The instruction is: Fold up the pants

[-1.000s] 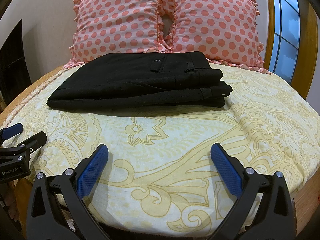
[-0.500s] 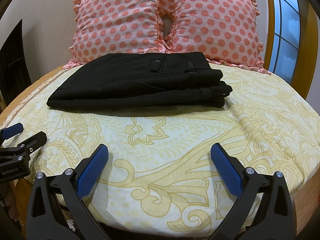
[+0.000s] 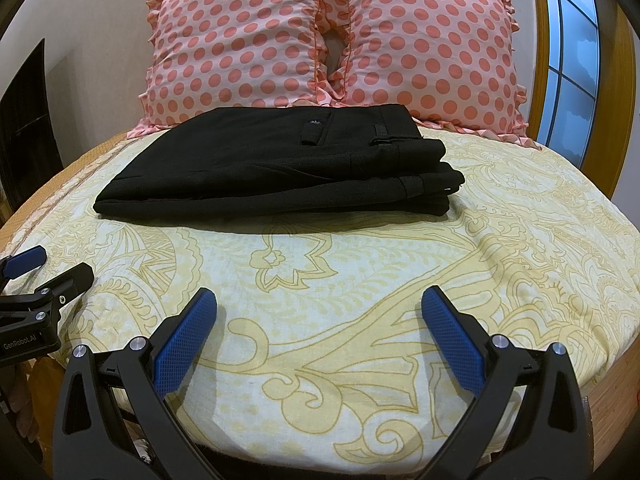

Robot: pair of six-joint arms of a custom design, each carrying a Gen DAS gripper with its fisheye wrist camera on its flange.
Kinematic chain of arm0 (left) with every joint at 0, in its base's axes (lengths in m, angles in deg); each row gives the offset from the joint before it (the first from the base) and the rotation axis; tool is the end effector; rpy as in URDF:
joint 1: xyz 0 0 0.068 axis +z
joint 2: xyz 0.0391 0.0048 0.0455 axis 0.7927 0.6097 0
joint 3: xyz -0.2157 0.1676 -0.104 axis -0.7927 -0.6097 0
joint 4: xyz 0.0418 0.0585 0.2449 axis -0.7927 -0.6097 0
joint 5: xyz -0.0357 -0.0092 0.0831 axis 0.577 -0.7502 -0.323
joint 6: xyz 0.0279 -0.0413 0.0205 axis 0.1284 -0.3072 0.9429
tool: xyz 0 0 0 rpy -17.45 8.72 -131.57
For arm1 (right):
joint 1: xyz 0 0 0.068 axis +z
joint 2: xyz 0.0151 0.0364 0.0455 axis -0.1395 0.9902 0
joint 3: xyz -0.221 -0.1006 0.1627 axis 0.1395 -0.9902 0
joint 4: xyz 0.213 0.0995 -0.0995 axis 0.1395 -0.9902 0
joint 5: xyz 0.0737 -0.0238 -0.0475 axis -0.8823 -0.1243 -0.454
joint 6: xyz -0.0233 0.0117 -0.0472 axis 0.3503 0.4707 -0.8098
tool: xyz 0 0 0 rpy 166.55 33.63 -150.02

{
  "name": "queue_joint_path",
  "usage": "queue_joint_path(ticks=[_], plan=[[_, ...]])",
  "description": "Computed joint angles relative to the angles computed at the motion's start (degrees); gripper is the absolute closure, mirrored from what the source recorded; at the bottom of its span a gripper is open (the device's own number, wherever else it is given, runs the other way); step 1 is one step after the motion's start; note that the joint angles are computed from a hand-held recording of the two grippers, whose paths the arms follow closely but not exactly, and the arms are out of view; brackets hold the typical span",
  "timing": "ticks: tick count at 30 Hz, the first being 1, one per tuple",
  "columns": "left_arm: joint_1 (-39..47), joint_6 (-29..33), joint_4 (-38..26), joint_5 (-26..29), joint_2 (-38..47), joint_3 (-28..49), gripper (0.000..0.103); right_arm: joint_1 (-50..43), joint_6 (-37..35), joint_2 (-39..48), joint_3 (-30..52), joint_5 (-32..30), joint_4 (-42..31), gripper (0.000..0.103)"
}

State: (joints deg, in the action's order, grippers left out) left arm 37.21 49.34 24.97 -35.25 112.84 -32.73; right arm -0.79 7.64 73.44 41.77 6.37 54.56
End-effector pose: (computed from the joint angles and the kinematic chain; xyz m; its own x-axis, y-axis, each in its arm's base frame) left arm 0.2466 -0.0485 0.1278 -0.6075 -0.2496 -0.7541 -0.4201 0.9067 0.0384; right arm 0.3270 0.0528 0.1110 -0.5475 -0.2749 -0.7903 -0.4864 0.8731 0.0333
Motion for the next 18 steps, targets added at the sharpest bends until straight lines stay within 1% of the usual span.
queue_joint_path(ticks=[5, 10, 18], plan=[[-0.12, -0.22, -0.37, -0.11, 0.03, 0.20, 0.002, 0.04, 0.04, 0.00, -0.05, 0.06, 0.07, 0.001], [0.00, -0.67, -2.69, 0.56, -0.53, 1.15, 0.002, 0.04, 0.05, 0.02, -0.10, 0.06, 0.21, 0.001], [0.10, -0.61, -2.72, 0.67, -0.52, 1.18, 0.002, 0.18, 0.23, -0.01, -0.30, 0.18, 0.49, 0.001]])
